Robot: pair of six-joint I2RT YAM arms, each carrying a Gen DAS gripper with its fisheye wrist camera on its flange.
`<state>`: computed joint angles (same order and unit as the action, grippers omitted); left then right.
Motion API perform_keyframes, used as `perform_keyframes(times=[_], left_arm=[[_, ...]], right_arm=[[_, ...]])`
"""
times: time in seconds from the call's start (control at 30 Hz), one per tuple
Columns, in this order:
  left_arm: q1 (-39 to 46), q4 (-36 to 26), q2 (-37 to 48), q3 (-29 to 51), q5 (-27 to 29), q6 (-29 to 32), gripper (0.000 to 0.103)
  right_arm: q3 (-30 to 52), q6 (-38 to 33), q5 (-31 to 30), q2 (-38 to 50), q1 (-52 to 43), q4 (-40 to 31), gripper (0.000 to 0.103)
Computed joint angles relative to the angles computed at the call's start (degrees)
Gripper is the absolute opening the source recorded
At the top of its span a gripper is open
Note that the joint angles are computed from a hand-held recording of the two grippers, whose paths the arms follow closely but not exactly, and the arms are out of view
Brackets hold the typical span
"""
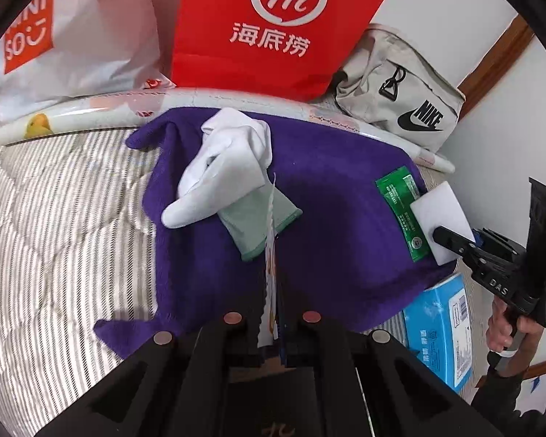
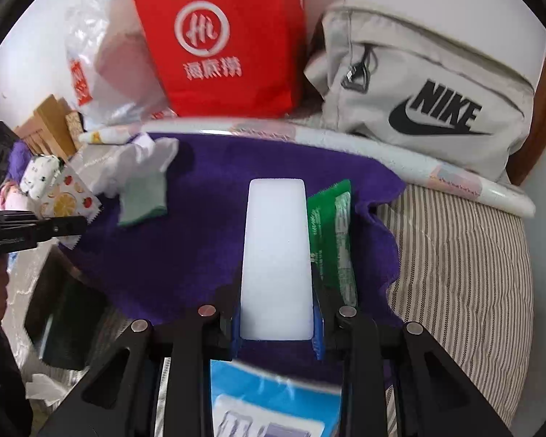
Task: Organize soft objects
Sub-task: 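Carry the sponge onto the purple towel with the right tool while the left tool carries the fruit packet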
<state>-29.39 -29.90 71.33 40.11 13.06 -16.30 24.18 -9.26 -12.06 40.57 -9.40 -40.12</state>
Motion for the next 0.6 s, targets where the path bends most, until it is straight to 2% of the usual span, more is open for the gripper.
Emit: perform_keyframes(times=[0.17,0.4,0.6], left_arm=[[-0.2,1.2,4.8,1.7,1.2,0.9,0.005],[-0.2,1.8,8.8,2.9,0.0,1.0,0.005],[-0.4,1.9,10.3,3.4,0.2,1.2,0.007]], right_arm=[[-0.6,0.2,0.5,7.2,1.1,5.0,0.029],[-0.1,1.1,1.4,15.8,2.2,10.0,0.029],[-0.1,1.1,1.0,18.3,2.4,11.4,0.030]])
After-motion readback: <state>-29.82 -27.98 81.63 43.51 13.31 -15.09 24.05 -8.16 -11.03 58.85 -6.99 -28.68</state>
